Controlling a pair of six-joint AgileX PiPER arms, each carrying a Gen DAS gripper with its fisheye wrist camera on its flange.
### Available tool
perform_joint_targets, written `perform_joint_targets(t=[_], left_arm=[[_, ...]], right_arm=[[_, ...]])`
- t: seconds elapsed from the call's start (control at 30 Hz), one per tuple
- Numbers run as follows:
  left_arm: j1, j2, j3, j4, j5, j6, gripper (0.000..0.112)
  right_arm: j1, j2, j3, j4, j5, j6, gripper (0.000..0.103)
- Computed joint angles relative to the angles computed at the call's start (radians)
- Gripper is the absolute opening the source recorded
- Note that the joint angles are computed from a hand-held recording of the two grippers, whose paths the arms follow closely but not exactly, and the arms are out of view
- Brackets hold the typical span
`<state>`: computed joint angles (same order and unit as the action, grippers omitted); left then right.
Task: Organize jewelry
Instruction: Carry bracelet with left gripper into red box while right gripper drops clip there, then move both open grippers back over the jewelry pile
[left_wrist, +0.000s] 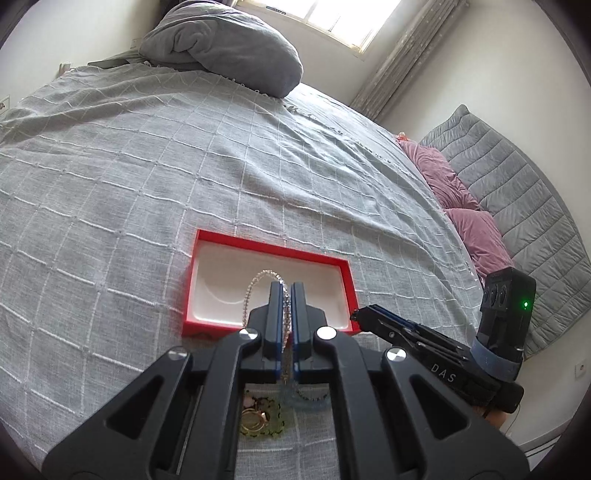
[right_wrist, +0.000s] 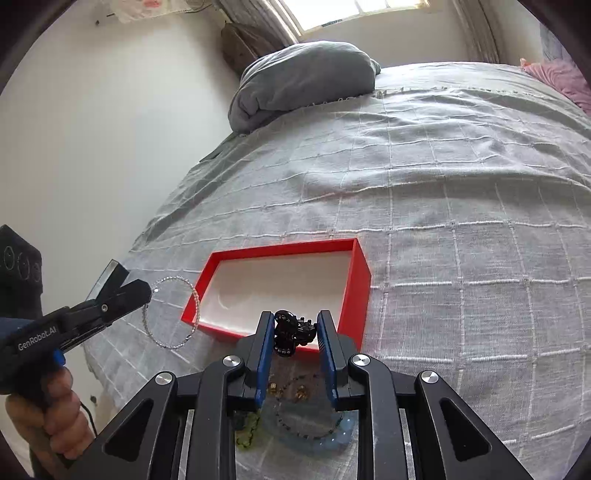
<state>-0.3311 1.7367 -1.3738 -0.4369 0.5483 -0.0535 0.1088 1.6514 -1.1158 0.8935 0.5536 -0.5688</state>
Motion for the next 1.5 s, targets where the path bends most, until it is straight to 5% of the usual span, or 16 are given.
perform_joint_targets(t=[0.37, 0.7, 1.0, 1.5], left_arm=[[-0.025, 0.158, -0.154, 0.131, 0.032, -0.116, 0.005], [-0.011, 0.19, -0.186, 0.14, 0.063, -0.13, 0.005], [0.007, 0.125, -0.107, 0.11, 0.071, -0.092, 0.01], [0.007, -0.022, 0.119, 0.152, 0.091, -0.112, 0.021]], right_arm=[[0.06, 0.111, -0.122, -0.223, -0.054, 0.198, 0.024], [0.065, 0.157, -0.169, -0.256, -0.037, 0.216, 0.025], [0.017, 0.073, -0.099, -0.144, -0.038, 0.149, 0.038], [0.09, -0.042, 0.063, -0.406, -0.042, 0.35, 0.046]])
